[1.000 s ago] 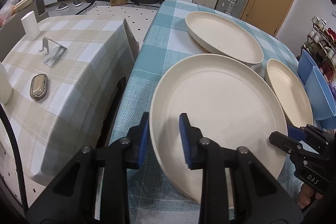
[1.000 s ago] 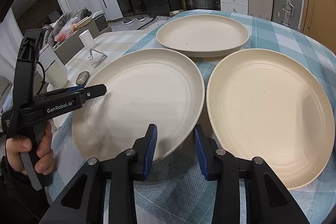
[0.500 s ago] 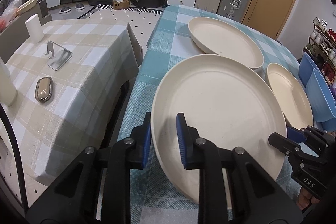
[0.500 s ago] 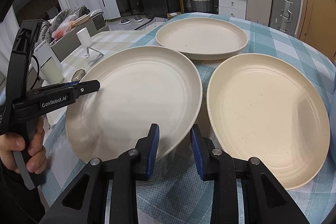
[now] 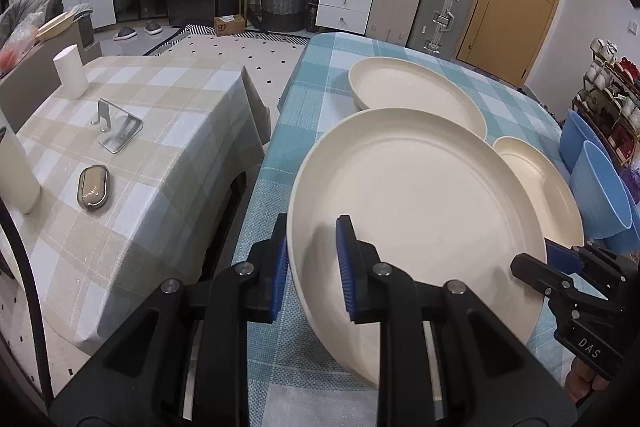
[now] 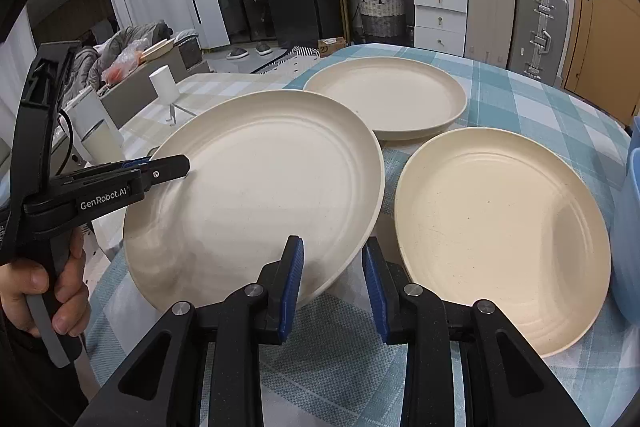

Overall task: Organize plates and bowls
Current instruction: 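Lift the cream plate with both tools and carry it over another cream plate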

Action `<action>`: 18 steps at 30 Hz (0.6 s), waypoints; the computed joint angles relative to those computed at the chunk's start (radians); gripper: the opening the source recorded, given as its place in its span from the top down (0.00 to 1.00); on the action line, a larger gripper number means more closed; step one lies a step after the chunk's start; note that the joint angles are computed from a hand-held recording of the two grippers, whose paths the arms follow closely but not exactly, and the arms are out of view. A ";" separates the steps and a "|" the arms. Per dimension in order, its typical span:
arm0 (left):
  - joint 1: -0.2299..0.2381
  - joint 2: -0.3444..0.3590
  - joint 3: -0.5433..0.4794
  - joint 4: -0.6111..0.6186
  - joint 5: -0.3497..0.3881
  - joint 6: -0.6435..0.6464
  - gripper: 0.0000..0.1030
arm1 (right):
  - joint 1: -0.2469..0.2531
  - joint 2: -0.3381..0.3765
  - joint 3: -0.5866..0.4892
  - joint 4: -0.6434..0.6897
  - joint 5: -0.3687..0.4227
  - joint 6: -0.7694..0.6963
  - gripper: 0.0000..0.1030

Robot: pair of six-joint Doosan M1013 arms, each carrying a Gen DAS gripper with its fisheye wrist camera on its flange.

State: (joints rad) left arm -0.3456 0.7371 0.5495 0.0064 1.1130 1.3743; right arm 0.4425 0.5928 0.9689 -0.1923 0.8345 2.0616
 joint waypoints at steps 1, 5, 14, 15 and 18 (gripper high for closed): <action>-0.001 -0.003 0.002 0.002 -0.003 0.000 0.81 | 0.000 -0.003 0.002 -0.004 -0.002 0.003 0.70; -0.011 -0.006 -0.003 0.009 -0.003 0.001 0.81 | 0.003 -0.018 0.021 -0.027 -0.016 0.023 0.70; -0.042 -0.009 -0.013 0.019 -0.009 0.019 0.81 | -0.007 -0.060 0.076 -0.070 -0.052 0.103 0.70; -0.046 -0.010 -0.012 0.022 -0.011 0.019 0.81 | -0.008 -0.063 0.082 -0.074 -0.055 0.111 0.70; -0.056 -0.011 -0.013 0.026 -0.012 0.026 0.81 | -0.011 -0.074 0.098 -0.083 -0.060 0.128 0.70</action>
